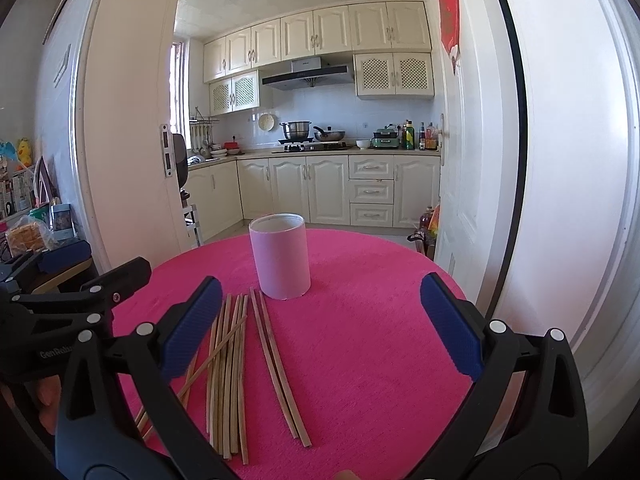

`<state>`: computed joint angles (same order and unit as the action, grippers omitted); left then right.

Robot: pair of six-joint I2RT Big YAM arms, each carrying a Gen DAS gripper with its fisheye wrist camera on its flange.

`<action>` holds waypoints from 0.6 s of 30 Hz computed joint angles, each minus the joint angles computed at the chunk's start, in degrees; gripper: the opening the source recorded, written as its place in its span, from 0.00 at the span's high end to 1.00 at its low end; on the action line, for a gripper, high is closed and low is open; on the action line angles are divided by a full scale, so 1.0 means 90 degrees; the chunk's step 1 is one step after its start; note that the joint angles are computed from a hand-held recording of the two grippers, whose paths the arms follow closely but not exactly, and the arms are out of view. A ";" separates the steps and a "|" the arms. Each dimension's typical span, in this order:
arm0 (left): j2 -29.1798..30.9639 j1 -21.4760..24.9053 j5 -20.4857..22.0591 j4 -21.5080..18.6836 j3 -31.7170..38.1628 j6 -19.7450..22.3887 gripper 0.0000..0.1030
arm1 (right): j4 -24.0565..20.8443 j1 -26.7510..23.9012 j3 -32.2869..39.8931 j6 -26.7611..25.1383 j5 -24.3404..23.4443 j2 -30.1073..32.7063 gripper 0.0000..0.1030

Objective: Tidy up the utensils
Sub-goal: 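Lower the left tool onto a wooden chopstick and close it while the right tool grasps another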

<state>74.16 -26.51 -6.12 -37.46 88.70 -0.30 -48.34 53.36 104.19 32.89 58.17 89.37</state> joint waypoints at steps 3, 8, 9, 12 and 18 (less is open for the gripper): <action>0.0151 0.0115 0.0246 -0.0415 0.0238 -0.0021 0.10 | -0.0390 -0.0111 0.0181 0.0134 -0.0202 0.0093 0.06; 0.0788 0.0456 0.1051 -0.1892 0.1116 -0.0031 0.10 | -0.1059 -0.0377 0.0446 0.0419 -0.0849 0.0232 0.06; 0.0932 0.0494 0.1079 -0.2170 0.1274 -0.0014 0.10 | -0.1191 -0.0437 0.0518 0.0414 -0.1017 0.0277 0.06; 0.1268 0.0571 0.0918 -0.2773 0.1598 0.0071 0.15 | -0.1621 -0.0588 0.0788 0.0356 -0.1456 0.0467 0.06; 0.1906 0.0799 0.0866 -0.3681 0.2068 -0.0016 0.51 | -0.2065 -0.0882 0.1239 0.0172 -0.2239 0.0812 0.14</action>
<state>91.31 -19.31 1.67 -70.59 107.31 -0.45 -66.92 45.43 115.34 34.44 38.02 96.67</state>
